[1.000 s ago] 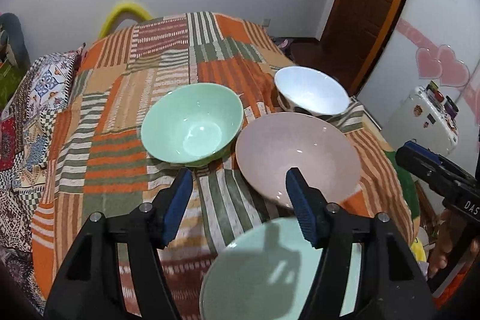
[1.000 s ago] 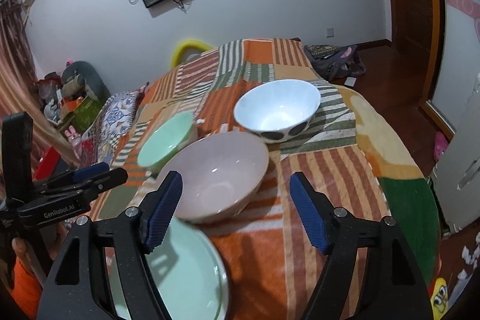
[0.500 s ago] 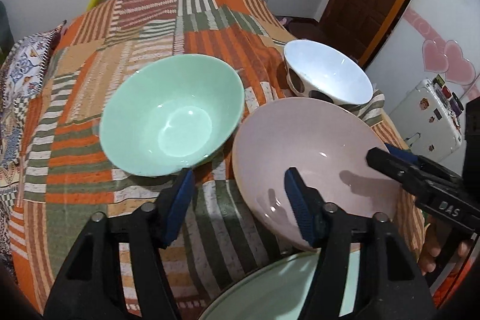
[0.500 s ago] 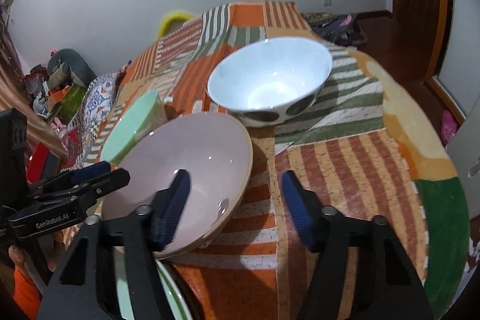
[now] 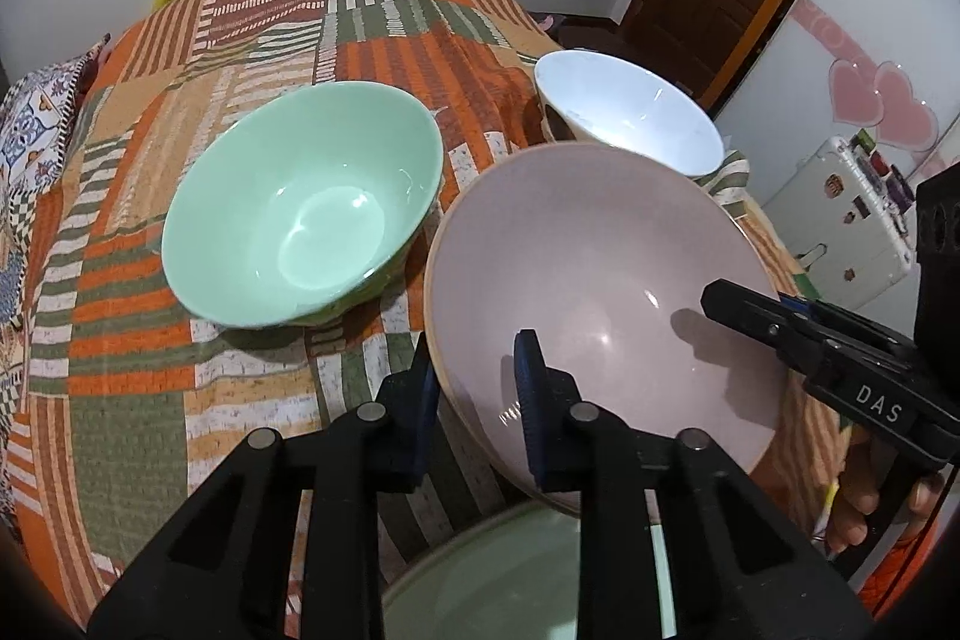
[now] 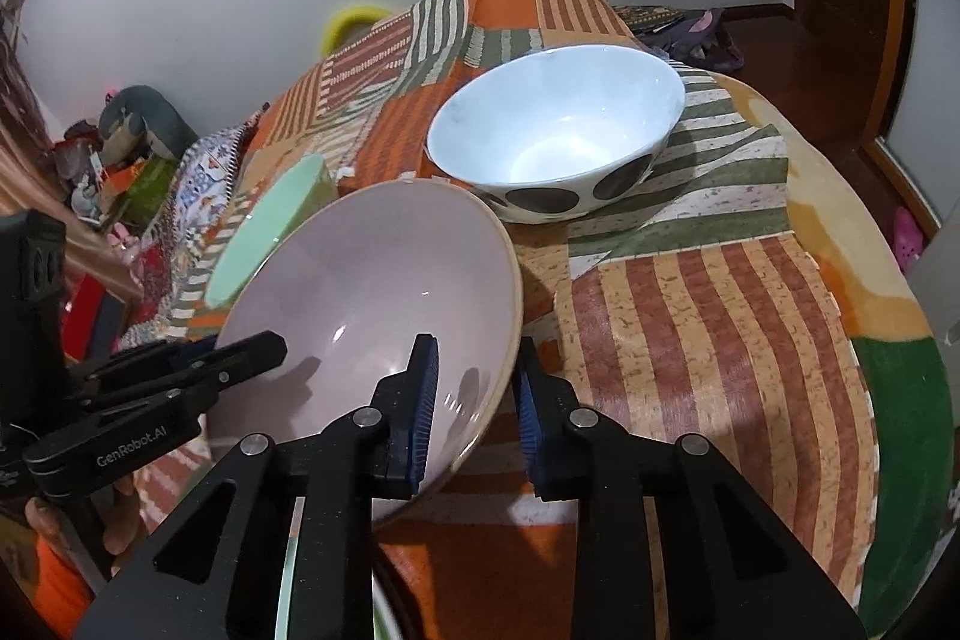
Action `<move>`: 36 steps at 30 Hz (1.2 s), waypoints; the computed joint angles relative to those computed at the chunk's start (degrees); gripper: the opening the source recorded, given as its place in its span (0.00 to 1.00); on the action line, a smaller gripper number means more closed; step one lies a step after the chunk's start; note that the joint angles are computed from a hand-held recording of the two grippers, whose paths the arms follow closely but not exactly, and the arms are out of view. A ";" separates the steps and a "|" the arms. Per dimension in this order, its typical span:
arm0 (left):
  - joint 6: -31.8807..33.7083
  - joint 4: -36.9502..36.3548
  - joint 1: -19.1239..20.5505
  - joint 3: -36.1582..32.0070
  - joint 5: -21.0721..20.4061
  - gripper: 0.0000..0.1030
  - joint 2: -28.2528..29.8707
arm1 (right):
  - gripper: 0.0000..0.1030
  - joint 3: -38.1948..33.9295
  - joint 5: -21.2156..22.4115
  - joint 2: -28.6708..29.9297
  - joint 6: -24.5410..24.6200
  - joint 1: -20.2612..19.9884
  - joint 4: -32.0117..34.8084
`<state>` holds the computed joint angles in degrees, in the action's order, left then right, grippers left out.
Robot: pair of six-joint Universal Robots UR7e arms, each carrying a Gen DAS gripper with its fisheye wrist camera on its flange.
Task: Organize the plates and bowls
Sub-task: 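Move both grippers to the pale pink bowl rim and close, then lift the pink bowl with both grippers and carry it over the plate stack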
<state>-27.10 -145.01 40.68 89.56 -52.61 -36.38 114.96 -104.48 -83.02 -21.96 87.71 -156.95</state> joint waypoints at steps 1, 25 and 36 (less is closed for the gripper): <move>-0.24 -0.34 -0.17 0.51 -0.43 0.23 -0.48 | 0.22 0.27 -0.15 -0.36 -0.10 0.27 -0.27; -7.54 -2.77 -10.24 15.34 9.81 0.23 -14.60 | 0.22 4.39 1.77 -5.26 -3.62 8.46 -3.03; -16.02 0.66 -14.87 26.03 15.65 0.23 -24.87 | 0.22 7.37 3.17 -4.88 -4.81 11.97 -3.39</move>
